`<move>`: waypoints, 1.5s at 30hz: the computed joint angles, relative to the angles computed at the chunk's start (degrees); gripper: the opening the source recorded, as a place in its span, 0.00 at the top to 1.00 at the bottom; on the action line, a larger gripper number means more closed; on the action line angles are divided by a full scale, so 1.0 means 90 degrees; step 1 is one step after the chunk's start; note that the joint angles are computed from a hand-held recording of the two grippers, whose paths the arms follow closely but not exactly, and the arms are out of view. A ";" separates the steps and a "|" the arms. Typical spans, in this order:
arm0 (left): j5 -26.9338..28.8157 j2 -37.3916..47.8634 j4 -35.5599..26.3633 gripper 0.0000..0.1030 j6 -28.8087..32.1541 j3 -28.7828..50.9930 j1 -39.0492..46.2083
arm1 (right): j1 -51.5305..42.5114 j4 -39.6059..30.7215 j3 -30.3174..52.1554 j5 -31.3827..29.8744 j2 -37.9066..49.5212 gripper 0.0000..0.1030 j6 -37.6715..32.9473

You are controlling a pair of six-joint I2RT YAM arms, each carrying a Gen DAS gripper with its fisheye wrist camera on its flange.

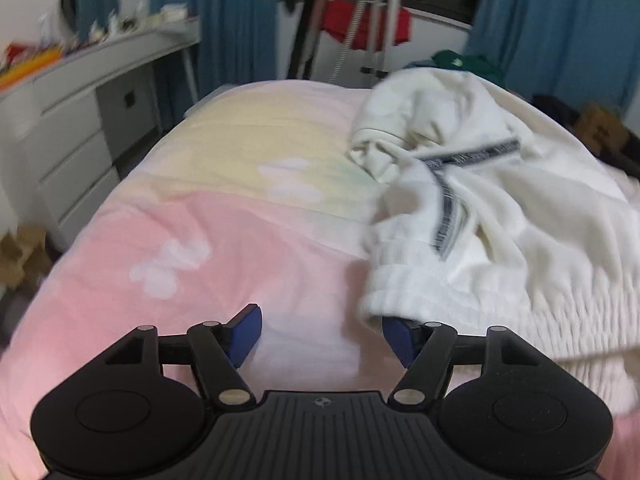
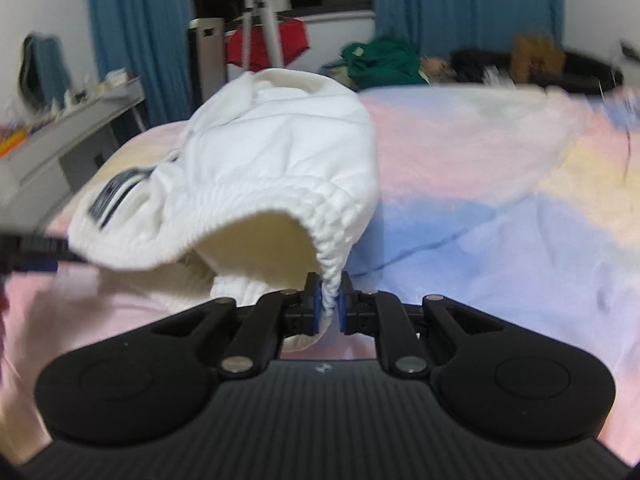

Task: Fold clothes

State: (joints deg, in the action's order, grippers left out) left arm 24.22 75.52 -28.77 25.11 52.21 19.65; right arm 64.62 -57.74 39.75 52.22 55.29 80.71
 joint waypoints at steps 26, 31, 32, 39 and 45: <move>-0.0956 -0.1174 0.8470 0.30 0.4760 -0.4977 -0.2197 | -0.1215 0.1179 -0.1011 -0.0934 -0.0477 0.71 0.0073; -0.0948 -0.1299 0.8065 0.49 0.4610 -0.4882 -0.2312 | -0.1316 0.1360 -0.1044 -0.0947 -0.0316 0.71 -0.0090; -0.0959 -0.1343 0.7806 0.59 0.4428 -0.4743 -0.2297 | -0.1331 0.1431 -0.1073 -0.0942 -0.0315 0.71 -0.0149; -0.0303 -0.2144 0.5125 0.87 0.1990 -0.3148 -0.1375 | -0.1558 0.2324 -0.1413 -0.1360 -0.0618 0.86 -0.0964; 0.1328 -0.1270 0.2769 0.88 0.0165 -0.0520 0.0471 | 0.0059 0.2211 -0.0478 -0.0425 0.0084 0.87 -0.0882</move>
